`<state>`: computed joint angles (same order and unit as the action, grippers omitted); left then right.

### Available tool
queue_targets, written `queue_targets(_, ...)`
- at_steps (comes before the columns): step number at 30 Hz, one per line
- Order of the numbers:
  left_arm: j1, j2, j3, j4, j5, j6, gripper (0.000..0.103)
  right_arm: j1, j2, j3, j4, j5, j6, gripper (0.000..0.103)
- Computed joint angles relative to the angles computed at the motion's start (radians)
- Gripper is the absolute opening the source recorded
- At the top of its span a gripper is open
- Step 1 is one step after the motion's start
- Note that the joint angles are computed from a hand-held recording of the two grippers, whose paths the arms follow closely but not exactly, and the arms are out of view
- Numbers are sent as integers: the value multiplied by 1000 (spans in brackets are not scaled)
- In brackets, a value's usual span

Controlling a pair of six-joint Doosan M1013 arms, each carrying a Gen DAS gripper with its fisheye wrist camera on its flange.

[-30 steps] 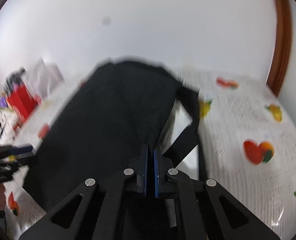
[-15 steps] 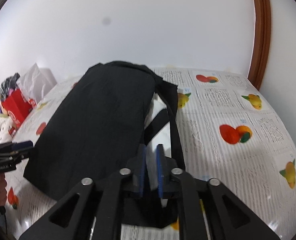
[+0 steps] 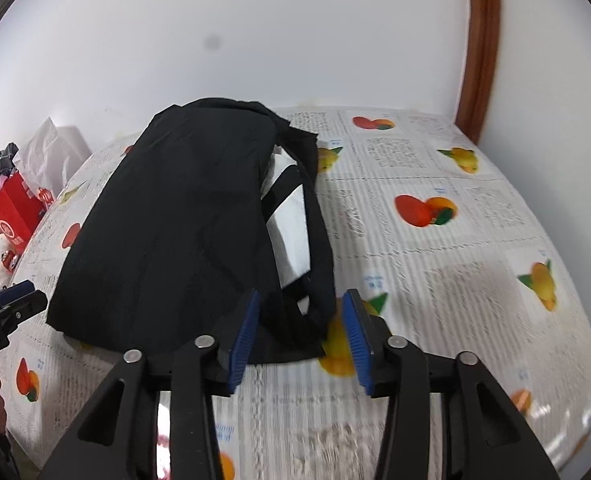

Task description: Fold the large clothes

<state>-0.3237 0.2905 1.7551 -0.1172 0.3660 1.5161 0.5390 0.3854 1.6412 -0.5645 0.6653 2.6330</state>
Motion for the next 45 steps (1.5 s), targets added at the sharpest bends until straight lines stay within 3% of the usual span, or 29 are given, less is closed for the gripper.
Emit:
queue_targets(4,-21,-54,46,151,-32,-155,72,33,-34,8,-52,62,58,58)
queue_targets(12,-63,-162,137,481,-66,-501,84,107,-105,29,-115,163,139,59)
queue_targets(14,-77,-193,165,595,-72,-620,86,133,-123,36,-142,197,177,67)
queue_targets(16,-88,-216,185,670,-72,-697,87,161,-139,47,-191,228,224,83)
queue_targets(19,-102,-250,211,703,-75,-726,91,193,-168,73,-239,238,289,88)
queue_targets(29,-154,-335,291,1050,-60,-1066,94,271,-224,110,-291,335,383,99)
queue_targets(45,-164,-369,324,1111,-49,-1129,95,325,-252,137,-346,395,461,102)
